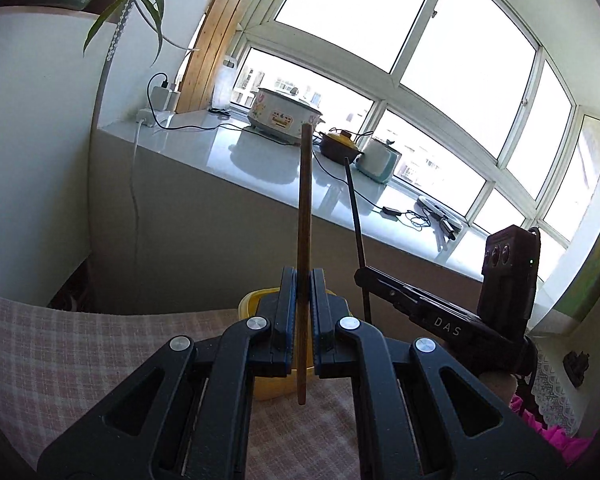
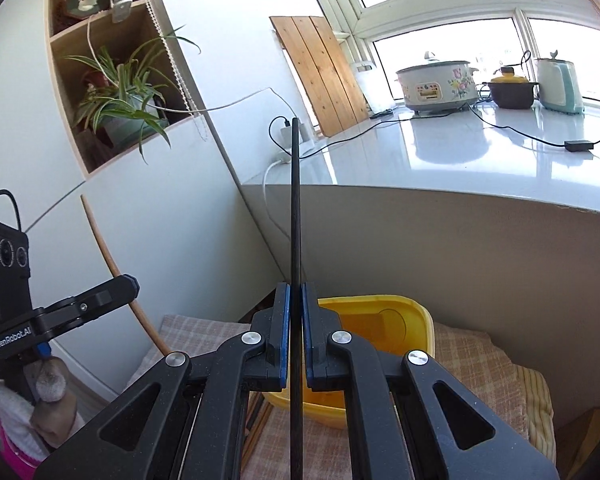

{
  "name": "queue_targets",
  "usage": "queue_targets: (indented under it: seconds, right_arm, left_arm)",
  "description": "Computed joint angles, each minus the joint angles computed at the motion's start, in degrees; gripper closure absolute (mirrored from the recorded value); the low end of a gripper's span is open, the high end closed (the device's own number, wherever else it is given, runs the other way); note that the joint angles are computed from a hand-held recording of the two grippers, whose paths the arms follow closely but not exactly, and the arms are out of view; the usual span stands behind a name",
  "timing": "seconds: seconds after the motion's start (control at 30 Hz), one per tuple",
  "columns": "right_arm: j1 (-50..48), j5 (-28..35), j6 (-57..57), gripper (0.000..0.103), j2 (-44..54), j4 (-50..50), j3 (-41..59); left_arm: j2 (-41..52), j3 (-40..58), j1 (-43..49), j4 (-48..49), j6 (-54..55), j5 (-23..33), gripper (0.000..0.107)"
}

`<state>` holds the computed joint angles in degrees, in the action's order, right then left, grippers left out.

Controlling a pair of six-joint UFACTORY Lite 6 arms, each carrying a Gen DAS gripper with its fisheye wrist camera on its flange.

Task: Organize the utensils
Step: 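Lift both chopsticks upright and carry them over the yellow container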

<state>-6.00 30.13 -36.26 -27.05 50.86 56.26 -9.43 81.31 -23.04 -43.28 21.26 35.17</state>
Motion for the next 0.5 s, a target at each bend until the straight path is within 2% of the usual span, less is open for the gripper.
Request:
queue_targets:
  seconds: [0.23,0.5]
  right_arm:
    - [-1.98,-1.17,-4.77,0.099,5.79,4.53,4.00]
    - [-3.88,-2.23,-8.99,0.098,10.44,9.08,6.55]
  left_arm:
    - [5.99,6.37,-1.91,2.88,-2.94,-1.78,0.103]
    - [9.36,8.88,-1.45,3.11,-3.71,-2.46,0.103]
